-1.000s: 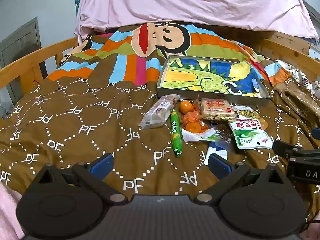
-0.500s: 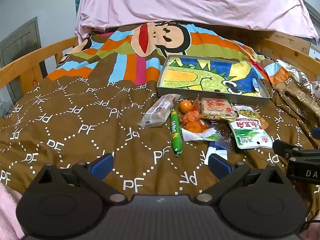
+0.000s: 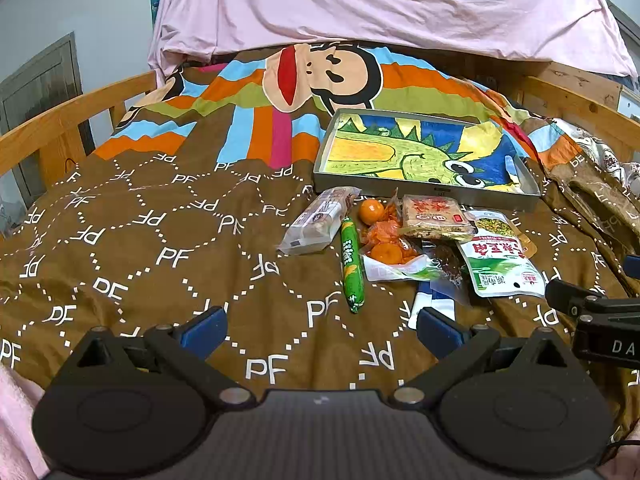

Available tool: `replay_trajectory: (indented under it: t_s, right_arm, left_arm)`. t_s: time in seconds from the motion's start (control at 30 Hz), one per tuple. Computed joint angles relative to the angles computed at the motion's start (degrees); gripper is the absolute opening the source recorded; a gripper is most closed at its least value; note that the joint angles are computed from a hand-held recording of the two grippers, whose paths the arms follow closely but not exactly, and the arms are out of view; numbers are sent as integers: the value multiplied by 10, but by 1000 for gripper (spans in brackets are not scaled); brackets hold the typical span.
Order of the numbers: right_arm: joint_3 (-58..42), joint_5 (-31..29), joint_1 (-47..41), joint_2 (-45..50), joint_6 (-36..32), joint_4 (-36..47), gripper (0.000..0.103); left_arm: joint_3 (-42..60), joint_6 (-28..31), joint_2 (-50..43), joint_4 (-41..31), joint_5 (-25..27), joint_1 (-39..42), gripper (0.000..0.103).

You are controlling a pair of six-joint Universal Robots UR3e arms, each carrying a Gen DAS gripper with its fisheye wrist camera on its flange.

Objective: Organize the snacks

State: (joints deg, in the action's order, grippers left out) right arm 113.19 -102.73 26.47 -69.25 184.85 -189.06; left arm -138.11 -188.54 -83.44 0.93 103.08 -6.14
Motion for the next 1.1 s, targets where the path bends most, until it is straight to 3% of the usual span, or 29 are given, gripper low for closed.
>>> replay_trajectory:
  t_s: [1.1]
  right_arm:
    - [-1, 0, 0, -1, 0, 4, 102]
  left_arm:
    - [-5, -4, -13, 13, 2, -5, 103]
